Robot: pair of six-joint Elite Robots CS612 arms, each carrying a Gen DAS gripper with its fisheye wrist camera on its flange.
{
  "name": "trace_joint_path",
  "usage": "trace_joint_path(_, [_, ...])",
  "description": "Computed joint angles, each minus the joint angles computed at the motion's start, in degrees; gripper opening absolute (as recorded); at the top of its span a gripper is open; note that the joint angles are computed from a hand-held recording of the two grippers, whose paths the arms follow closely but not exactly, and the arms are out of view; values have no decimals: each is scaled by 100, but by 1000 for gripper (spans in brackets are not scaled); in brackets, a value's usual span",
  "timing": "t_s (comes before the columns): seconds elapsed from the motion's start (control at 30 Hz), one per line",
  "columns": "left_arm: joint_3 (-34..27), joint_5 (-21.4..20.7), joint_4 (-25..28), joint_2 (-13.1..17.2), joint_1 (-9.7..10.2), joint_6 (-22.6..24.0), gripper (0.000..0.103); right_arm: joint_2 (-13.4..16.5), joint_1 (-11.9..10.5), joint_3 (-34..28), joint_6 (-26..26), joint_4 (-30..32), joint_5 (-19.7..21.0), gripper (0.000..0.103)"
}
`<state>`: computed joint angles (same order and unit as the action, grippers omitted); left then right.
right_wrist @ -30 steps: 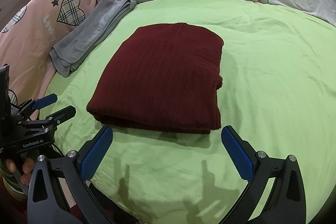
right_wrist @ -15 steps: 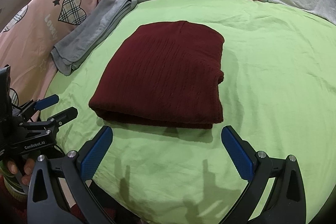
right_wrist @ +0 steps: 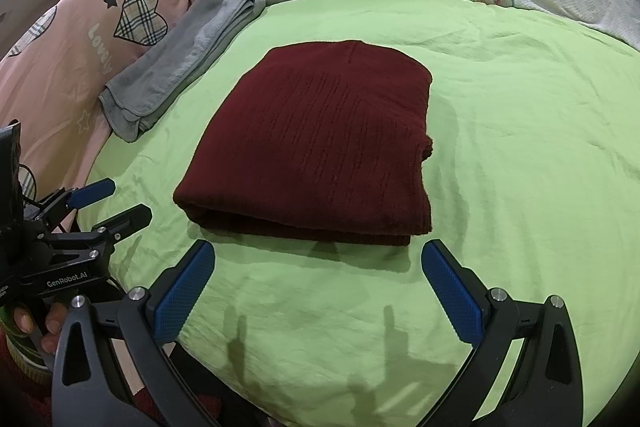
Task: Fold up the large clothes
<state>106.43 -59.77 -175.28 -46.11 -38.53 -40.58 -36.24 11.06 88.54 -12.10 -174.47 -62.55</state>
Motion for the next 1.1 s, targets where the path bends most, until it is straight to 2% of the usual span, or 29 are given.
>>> trace_joint_path(1.1, [-57,-20,12,25,7,72,85,9,11,-13,64,-15,16,103])
